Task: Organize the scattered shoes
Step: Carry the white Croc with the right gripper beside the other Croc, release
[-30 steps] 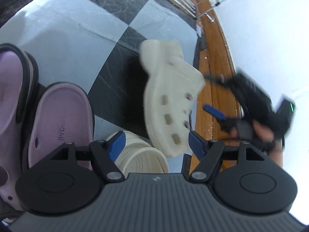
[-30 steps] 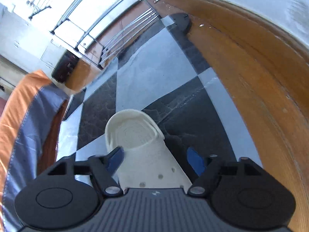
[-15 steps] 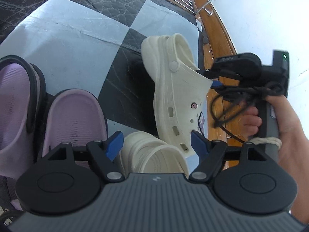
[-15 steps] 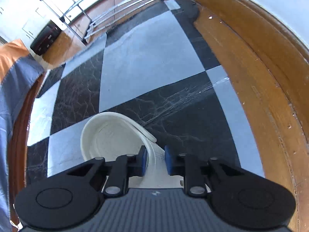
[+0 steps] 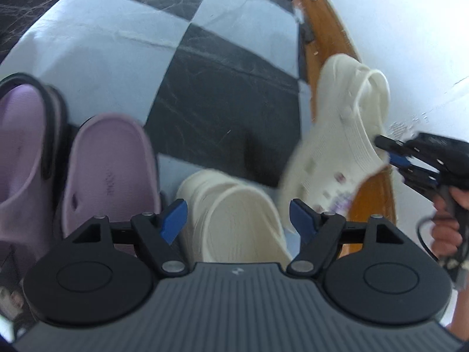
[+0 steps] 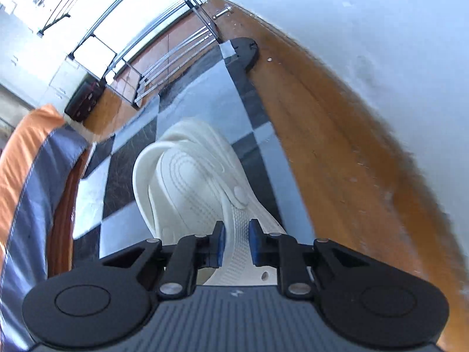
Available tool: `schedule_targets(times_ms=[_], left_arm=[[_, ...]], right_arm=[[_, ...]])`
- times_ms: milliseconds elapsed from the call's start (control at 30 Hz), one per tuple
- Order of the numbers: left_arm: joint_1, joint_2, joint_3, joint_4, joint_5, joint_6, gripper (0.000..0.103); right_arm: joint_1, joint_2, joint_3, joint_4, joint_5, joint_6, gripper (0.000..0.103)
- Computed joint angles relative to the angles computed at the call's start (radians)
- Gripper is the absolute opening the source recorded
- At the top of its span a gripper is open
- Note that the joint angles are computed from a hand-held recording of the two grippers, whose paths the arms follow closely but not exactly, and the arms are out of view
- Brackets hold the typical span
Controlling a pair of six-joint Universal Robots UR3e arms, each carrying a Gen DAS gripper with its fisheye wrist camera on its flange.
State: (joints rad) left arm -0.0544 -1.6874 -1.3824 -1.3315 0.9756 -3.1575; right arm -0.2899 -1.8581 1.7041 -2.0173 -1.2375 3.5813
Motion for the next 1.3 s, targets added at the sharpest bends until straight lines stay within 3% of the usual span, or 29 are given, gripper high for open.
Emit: schedule_targets(times_ms=[167, 200, 233, 400, 533, 633, 700, 733, 767, 800, 900, 967, 1100, 1200, 1300], left_arm=[[0.090, 0.144, -0.039, -0.184, -0.044, 0.096, 0.084], [0.118, 0.185, -0.055, -0.222, -0.054, 0.121, 0.084], [0.146, 0.215, -0.066, -0.257, -0.065, 0.146, 0.084], [0.405, 0.397, -0.060, -0.591, -0.115, 0.394, 0.086], [0.482, 0.410, 0.022, -0.599, -0.067, 0.438, 0.092], [0.512, 0.409, 0.076, -0.553, 0.003, 0.423, 0.093], [0.577, 0.414, 0.115, -0.603, -0.012, 0.468, 0.093], [0.615, 0.412, 0.138, -0.659, -0.032, 0.507, 0.093], [0.670, 0.411, 0.164, -0.747, -0.065, 0.566, 0.094], [0.722, 0.407, 0.187, -0.829, -0.088, 0.623, 0.094], [0.817, 0.429, 0.194, -0.923, -0.086, 0.721, 0.094], [0.860, 0.445, 0.188, -0.956, -0.080, 0.760, 0.094], [0.958, 0.472, 0.170, -1.050, -0.064, 0.857, 0.094], [1.031, 0.499, 0.151, -1.147, -0.036, 0.965, 0.094], [1.147, 0.553, 0.090, -1.250, 0.020, 1.110, 0.094]], right_arm=[[0.021, -0.023, -0.088, 0.317, 0.045, -0.183, 0.026], [0.040, -0.007, -0.116, 0.381, 0.048, -0.219, 0.044], [0.084, 0.004, -0.109, 0.386, 0.020, -0.224, 0.054], [0.366, -0.035, 0.038, 0.153, -0.276, -0.076, 0.059], [0.403, -0.241, 0.214, 0.082, -0.201, -0.029, 0.069], [0.510, -0.294, 0.279, 0.105, -0.155, -0.078, 0.063], [0.674, -0.194, 0.254, 0.082, -0.300, -0.023, 0.064], [0.732, -0.172, 0.268, 0.043, -0.358, 0.017, 0.069], [0.751, -0.168, 0.282, 0.019, -0.377, 0.035, 0.068], [0.741, -0.180, 0.297, 0.005, -0.363, 0.036, 0.068], [0.680, -0.180, 0.324, -0.031, -0.291, 0.061, 0.069], [0.697, -0.152, 0.361, -0.122, -0.272, 0.155, 0.070], [0.815, 0.039, 0.231, -0.163, -0.403, 0.388, 0.069], [0.819, 0.174, 0.092, -0.142, -0.451, 0.401, 0.068], [0.785, 0.229, 0.023, -0.105, -0.423, 0.369, 0.070]])
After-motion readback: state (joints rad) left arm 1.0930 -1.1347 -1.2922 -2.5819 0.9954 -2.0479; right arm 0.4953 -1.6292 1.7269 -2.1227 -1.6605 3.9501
